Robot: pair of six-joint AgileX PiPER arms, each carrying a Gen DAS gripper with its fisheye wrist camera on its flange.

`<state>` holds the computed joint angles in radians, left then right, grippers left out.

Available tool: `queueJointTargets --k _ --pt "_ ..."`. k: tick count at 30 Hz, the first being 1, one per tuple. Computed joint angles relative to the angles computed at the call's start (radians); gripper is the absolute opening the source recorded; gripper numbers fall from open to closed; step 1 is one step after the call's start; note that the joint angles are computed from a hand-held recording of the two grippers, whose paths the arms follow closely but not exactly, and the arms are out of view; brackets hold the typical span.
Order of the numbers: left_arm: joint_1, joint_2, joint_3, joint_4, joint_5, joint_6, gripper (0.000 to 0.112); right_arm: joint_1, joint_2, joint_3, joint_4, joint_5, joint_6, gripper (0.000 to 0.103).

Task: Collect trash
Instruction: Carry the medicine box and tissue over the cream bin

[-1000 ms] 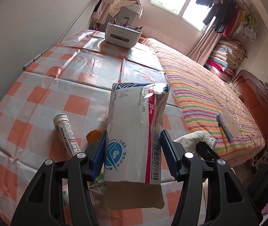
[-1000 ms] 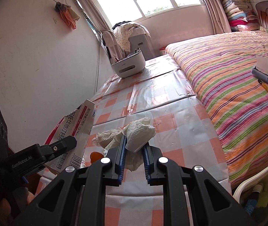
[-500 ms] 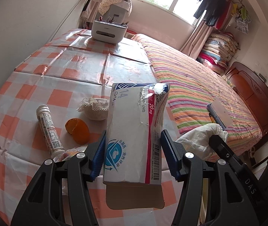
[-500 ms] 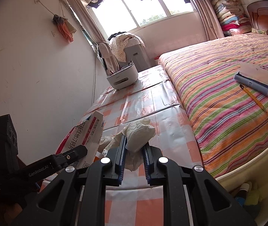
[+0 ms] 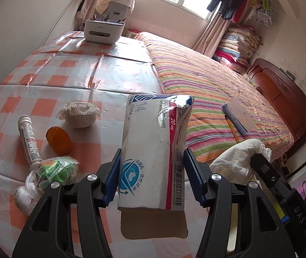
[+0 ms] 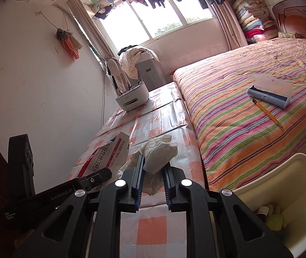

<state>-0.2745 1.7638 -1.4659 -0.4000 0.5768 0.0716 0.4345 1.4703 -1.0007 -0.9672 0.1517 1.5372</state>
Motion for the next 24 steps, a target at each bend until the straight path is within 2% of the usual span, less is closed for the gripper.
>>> queueJointTargets --k 10,21,24 --pt "-0.084 0.010 -0.008 -0.026 0.002 0.029 0.055 -0.063 -0.119 0.117 -0.018 0.019 -0.016 0.017" --pt "-0.166 0.015 -0.012 -0.054 0.009 0.056 0.055 -0.146 -0.233 0.241 0.093 0.035 -0.131 0.017" --pt "-0.189 0.012 -0.004 -0.058 0.005 0.061 0.055 -0.154 -0.258 0.263 0.061 0.048 -0.097 0.017"
